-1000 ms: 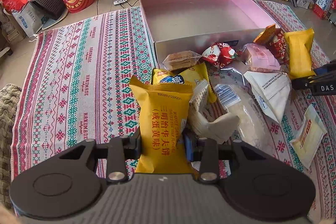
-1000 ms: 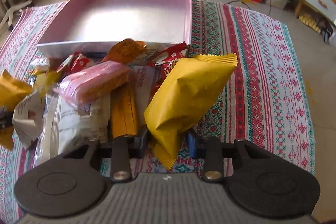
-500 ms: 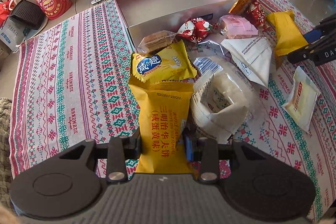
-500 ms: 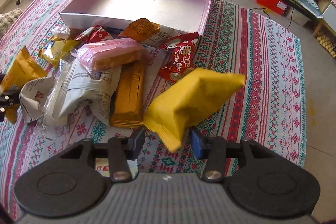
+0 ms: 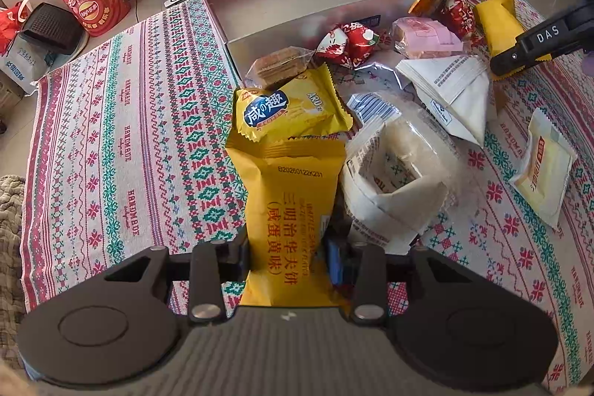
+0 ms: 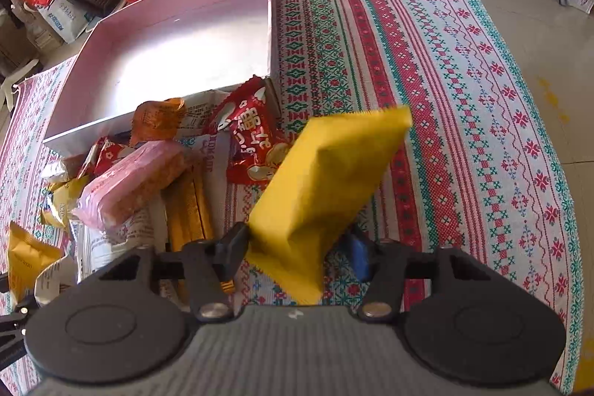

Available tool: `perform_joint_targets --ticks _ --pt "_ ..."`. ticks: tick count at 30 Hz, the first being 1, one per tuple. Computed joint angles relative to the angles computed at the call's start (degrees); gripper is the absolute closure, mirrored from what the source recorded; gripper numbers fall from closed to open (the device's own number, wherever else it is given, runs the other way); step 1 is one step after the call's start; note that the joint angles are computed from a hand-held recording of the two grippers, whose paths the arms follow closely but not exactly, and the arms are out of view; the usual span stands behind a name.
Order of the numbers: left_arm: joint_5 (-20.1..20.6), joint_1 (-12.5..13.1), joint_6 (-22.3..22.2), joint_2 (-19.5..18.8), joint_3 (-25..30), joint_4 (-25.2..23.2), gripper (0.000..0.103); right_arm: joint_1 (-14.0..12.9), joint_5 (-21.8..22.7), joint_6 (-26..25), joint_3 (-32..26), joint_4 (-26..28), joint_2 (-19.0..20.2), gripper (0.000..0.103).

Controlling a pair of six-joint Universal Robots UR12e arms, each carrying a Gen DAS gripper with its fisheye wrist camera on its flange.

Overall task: Organize snacks
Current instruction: 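Lift the yellow packets with both tools toward the pink box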

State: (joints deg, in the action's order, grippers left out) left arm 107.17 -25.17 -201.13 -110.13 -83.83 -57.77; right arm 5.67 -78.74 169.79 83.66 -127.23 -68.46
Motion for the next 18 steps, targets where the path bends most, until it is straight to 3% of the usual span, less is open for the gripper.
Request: perform_joint_targets --ticks 9,18 --pt "4.19 -1.04 0.88 -0.18 0.03 -0.37 0.059 2.31 -6.87 -12.9 3.63 -7.76 -2.35 0.076" --pt "8.92 -1.85 0.78 1.23 -1.04 2.89 0.06 1.55 -6.09 -14.76 5.43 -10.37 -4.33 0.077"
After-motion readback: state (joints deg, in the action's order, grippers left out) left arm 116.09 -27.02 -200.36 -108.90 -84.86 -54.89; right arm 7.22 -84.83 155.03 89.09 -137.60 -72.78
